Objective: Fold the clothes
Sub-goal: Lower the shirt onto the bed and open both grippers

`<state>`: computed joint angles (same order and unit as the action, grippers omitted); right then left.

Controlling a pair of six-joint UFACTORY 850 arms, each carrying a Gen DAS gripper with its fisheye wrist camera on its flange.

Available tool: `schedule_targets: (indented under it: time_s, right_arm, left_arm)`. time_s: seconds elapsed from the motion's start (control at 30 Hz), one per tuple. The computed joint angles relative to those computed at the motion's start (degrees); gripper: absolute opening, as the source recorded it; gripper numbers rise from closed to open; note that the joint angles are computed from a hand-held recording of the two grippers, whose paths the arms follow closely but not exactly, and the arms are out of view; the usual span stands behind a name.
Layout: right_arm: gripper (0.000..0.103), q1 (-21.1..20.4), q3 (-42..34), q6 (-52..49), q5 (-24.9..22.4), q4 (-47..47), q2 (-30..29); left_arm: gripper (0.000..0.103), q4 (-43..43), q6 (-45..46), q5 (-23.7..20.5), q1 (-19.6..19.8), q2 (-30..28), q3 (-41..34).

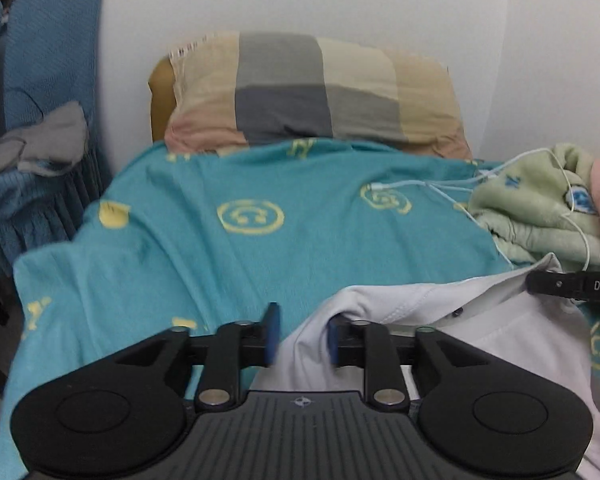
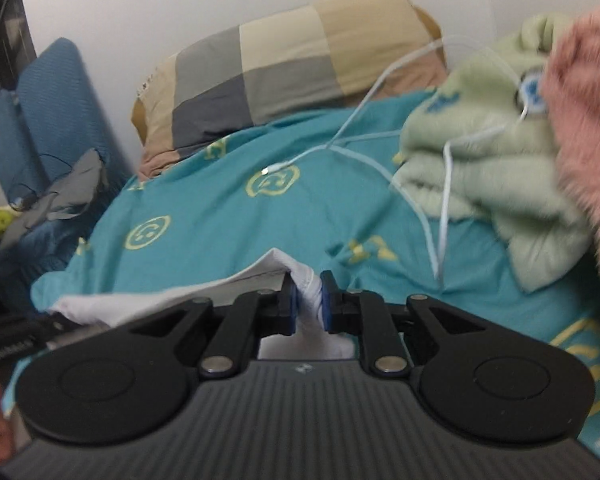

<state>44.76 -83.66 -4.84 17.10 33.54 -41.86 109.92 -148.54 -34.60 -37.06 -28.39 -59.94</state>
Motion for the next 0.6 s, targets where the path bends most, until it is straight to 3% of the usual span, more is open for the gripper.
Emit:
schedule_targets:
  time_s: [0.07,0.13,0.27,0.37,0.47,0.6]
  right_arm:
    - [0.041,-0.2,1.3,2.9,-1.0,-2.7,1.5]
    - [0.06,-0.2,4.1,7.2,-0.8,-6.6,4.0]
    - [0.063,0.9,12.4,11.1,0.9,-9.1,11.8]
    - [0.064,2.5,19.7,11.0,2.0,-6.6,18.7]
    - [0.064,5.2,27.6,9.1,1.9,-0.7,26.6]
    - [0.064,9.9,35.6,0.4,0.1,16.7,36.6]
  left_arm:
    - [0.058,0.9,-0.3,1.2,-0.3,2.1,1.7]
    - [0.066,0.0,0.3,1.6,-1.7,6.0,4.8]
    - [0.079,-2.4,-2.0,1.5,-5.6,16.9,13.4]
    - [0.079,-9.7,-0.4,-0.3,-11.4,25.0,19.9]
    - [0.079,-19.0,2.0,-3.5,-18.9,29.6,23.6]
    - [0.077,-25.5,-1.5,-5.0,-25.7,29.3,25.4]
